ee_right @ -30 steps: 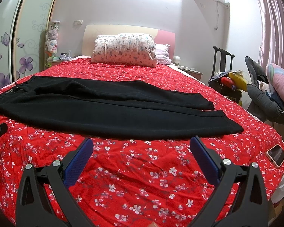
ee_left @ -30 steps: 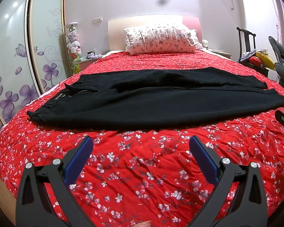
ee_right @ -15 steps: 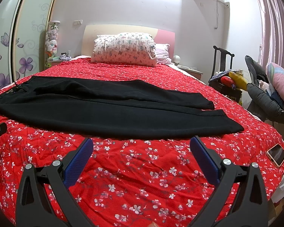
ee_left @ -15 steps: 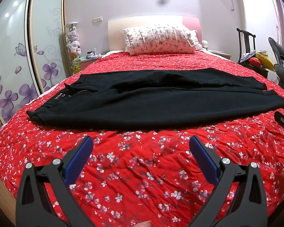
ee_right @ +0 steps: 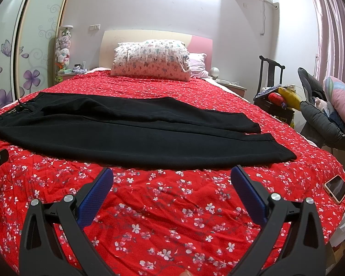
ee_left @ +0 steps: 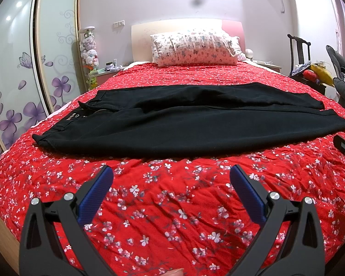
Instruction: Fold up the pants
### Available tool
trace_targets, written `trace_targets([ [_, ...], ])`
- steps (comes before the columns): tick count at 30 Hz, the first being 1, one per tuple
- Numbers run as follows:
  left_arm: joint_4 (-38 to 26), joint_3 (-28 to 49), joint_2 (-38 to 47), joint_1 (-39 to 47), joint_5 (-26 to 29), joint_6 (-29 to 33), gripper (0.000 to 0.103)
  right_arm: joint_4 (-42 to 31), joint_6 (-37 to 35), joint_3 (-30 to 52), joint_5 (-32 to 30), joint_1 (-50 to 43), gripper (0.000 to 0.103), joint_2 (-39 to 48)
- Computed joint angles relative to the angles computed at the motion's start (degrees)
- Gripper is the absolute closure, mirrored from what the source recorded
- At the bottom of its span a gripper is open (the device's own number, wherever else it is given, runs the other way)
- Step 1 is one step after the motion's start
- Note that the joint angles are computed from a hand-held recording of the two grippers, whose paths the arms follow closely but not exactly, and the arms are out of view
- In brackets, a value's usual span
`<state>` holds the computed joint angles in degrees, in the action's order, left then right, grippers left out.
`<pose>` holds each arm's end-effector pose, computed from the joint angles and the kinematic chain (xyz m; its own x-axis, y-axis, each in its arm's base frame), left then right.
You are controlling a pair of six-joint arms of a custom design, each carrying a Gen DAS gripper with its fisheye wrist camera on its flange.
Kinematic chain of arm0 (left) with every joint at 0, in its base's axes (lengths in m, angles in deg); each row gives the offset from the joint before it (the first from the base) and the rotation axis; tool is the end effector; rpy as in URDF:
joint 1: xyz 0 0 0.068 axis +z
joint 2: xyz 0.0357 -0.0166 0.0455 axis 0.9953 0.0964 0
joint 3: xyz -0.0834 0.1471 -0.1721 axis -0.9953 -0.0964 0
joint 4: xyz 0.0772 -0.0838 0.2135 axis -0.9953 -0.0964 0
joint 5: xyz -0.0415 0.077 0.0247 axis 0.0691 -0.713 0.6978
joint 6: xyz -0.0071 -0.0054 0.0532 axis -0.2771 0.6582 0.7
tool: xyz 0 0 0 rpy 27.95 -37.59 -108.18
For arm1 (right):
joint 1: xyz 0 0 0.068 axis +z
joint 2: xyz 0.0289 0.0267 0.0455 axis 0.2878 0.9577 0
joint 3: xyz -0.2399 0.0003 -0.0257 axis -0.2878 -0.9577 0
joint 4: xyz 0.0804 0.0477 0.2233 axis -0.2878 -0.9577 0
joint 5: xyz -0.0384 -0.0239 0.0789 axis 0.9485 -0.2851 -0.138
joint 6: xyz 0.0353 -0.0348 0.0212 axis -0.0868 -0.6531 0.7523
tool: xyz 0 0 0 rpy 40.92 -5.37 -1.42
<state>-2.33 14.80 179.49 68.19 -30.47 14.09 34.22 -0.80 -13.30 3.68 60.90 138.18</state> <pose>0.2261 -0.0545 -0.0013 -0.5189 0.0663 -0.8523 -0.0307 0.9949 0.0960 0.2371 0.1958 0.0022 -0.4196 -0.0753 -0.9046 0.0527 0.9929 -0.1071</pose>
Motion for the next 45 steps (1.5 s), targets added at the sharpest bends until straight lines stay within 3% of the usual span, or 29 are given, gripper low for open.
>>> trace_targets([
  [24,0.05,-1.06,-1.05,-0.29,-0.73,-0.24,0.002,3.35,-0.14,-0.38,-2.86,-1.71,0.001,1.71],
  [26,-1.15,-0.98,-2.02,0.06,-0.56,-0.21,0.002,6.62,-1.35,-3.02,-6.38,-4.65,0.001,0.87],
  [29,-3.79,-0.44,-3.7,0.85,-0.06,-0.17,0.002,5.99,-0.73,-4.93,-11.01,-7.36,0.001,-1.98],
  [33,-12.37,1.54,-9.77,1.45,-0.94,0.5,0.002,6.29,-3.18,-7.78,-22.59,-13.13,0.001,-7.28],
  [36,-21.33,4.82,-14.41,2.56,1.36,-0.62,0.002,-0.33,-6.54,-6.35,-32.88,-21.51,0.001,-13.7],
  [39,-31.57,10.69,-16.68,4.29,4.67,-2.3,0.002,-14.97,-6.83,2.28,-44.89,-32.06,0.001,-17.94],
  [42,-39.75,18.02,-15.8,4.8,5.56,-3.75,0.002,-34.49,-4.95,21.14,-57.31,-41.9,0.001,-12.84],
  [45,-44.2,24.44,-13.54,4.32,4.84,-5.04,0.002,-47.03,-0.96,42.74,-63.58,-47.93,0.001,-0.99],
])
